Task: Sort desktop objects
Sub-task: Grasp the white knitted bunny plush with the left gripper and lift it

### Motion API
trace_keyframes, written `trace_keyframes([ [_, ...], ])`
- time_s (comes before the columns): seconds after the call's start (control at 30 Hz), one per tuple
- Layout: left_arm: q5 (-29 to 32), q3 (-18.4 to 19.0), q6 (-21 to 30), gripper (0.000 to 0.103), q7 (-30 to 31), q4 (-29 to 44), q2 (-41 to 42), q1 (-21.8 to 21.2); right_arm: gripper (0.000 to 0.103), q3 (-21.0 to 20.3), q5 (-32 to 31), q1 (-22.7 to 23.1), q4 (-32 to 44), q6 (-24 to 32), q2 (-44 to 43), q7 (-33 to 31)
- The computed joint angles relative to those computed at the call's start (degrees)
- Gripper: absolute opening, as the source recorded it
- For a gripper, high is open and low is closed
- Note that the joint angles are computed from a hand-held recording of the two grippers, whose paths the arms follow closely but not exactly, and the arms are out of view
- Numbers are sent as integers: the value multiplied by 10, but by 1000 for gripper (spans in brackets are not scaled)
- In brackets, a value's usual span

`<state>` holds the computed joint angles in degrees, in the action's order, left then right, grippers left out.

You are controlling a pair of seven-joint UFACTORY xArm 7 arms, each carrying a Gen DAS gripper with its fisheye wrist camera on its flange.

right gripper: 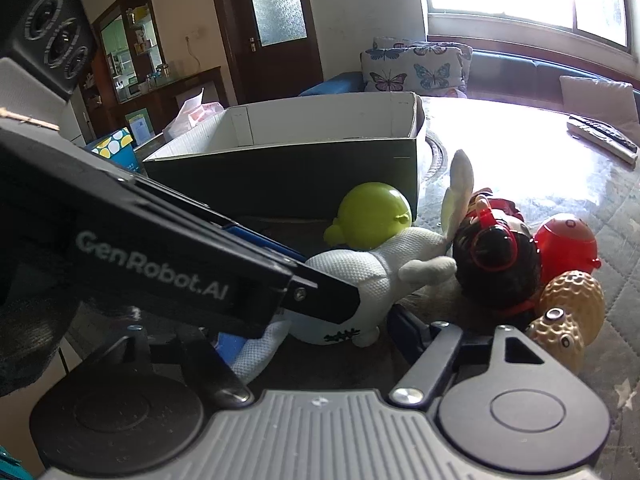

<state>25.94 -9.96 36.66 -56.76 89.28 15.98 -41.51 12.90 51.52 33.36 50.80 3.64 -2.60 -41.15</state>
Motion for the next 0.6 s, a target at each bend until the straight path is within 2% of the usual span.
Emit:
trace_keyframes([
  [0.13, -1, 0, -16, 43, 1, -12, -4, 3, 73, -1, 14, -1, 3, 4, 1, -15],
  [0.3, 4, -1, -31, 39, 3, -26, -12, 4, 69, 1, -20, -4, -2, 5, -6, 16],
  [0.6, 39, -3, -42, 38, -25, -45, -36, -1, 68, -17, -8, 23, -13, -2, -31, -2],
])
